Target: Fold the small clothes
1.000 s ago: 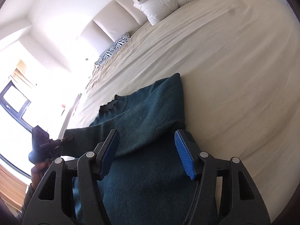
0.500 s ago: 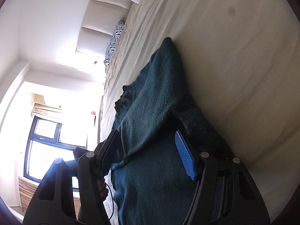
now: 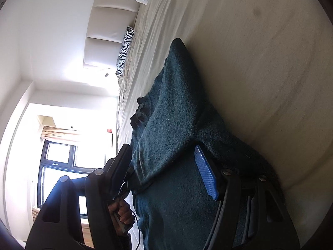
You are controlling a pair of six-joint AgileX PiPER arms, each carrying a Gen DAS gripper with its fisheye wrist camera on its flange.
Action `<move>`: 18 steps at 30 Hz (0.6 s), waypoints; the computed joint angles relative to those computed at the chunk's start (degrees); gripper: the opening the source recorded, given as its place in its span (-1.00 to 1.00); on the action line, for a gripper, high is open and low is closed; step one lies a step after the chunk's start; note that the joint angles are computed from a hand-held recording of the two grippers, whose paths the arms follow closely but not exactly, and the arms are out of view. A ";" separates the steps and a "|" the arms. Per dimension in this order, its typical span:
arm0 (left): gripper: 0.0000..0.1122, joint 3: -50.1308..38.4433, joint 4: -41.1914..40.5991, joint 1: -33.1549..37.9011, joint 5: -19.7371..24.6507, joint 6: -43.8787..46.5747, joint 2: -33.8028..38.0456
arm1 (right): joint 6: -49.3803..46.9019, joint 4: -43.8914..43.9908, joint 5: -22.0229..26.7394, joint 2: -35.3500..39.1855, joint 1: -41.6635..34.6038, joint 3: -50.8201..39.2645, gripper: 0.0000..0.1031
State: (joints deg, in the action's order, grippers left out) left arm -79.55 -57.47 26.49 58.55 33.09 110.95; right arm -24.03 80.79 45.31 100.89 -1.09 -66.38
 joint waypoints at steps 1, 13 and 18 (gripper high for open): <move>-0.86 0.01 -0.22 0.18 0.18 0.16 0.13 | 0.05 0.04 -0.37 0.19 -0.09 -0.05 0.20; -0.80 0.67 -1.29 0.75 0.37 2.72 0.92 | -4.32 -1.09 7.37 -2.72 -5.00 -1.76 0.22; -0.80 0.97 -2.49 0.90 -0.04 4.22 1.56 | 0.35 -3.80 10.08 3.19 -4.64 -12.07 0.22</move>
State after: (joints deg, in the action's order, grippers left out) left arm -78.57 -59.96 27.39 58.51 37.31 112.51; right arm -23.69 76.98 55.39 104.09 -5.73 -78.45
